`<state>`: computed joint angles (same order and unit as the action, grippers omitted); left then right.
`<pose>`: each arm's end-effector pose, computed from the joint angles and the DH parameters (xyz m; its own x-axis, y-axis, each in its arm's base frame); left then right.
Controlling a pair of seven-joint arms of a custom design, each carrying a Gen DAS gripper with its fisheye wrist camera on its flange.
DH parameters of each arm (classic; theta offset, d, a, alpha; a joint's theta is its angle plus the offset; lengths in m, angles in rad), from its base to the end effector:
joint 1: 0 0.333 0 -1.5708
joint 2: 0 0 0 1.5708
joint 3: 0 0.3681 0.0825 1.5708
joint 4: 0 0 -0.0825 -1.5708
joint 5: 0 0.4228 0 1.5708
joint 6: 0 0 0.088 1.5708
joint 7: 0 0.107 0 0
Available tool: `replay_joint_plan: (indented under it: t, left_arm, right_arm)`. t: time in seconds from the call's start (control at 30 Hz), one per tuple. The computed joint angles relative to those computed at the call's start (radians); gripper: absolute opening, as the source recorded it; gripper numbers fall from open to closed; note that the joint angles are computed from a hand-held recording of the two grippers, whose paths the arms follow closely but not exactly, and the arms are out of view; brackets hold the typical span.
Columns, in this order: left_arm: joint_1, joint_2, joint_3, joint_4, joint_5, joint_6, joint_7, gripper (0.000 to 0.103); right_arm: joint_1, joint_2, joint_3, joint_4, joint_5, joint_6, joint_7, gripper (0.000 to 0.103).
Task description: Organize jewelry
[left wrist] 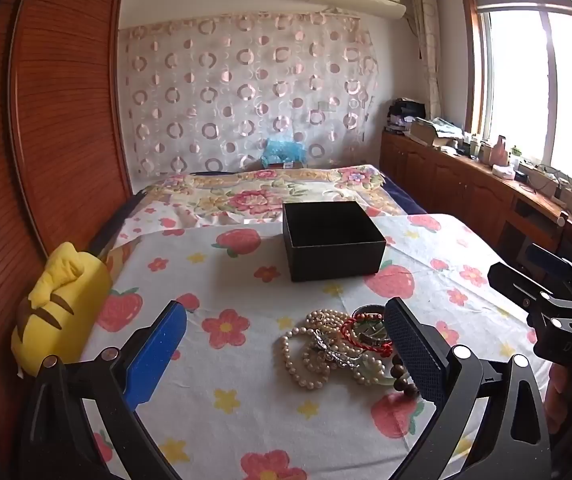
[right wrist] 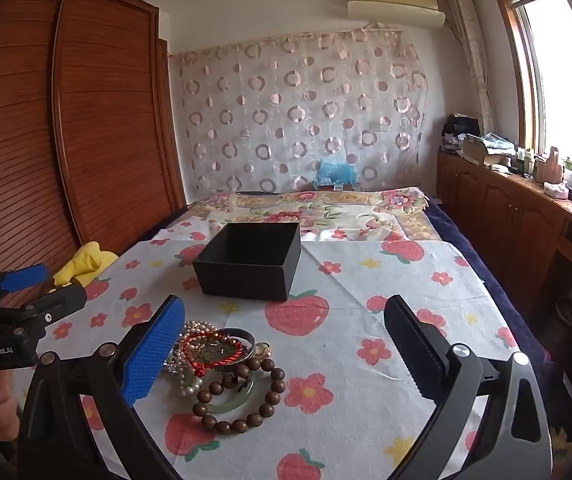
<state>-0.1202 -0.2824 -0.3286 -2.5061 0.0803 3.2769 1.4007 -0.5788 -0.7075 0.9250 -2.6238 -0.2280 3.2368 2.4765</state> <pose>0.4437 -0.2360 0.5327 -0.3894 -0.9210 -0.0065 -0.4643 0.2024 -0.8622 0.3998 0.2267 0.5177 -0.0713 -0.9944 -0.0775 -0.4046 0.0998 -0.9090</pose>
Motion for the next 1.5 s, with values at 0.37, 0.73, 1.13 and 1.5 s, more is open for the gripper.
replay_joint_plan:
  t: [0.37, 0.73, 1.13, 1.5]
  left_arm:
    - [0.006, 0.002, -0.006, 0.0, 0.001, 0.007, -0.002, 0.096]
    - [0.008, 0.002, -0.008, -0.002, -0.004, 0.016, 0.001, 0.096]
    - [0.011, 0.004, -0.012, -0.002, -0.011, 0.022, 0.006, 0.096]
    - [0.017, 0.003, -0.019, -0.004, -0.016, 0.027, 0.01, 0.096]
  right_arm:
    - [0.003, 0.0, -0.003, -0.001, 0.003, 0.002, 0.0, 0.1]
    - [0.001, -0.002, -0.001, -0.001, 0.007, 0.004, 0.0, 0.1]
    - [0.005, -0.006, -0.004, -0.002, 0.007, 0.001, 0.001, 0.1]
    - [0.006, -0.007, -0.005, -0.004, 0.009, 0.004, -0.001, 0.1]
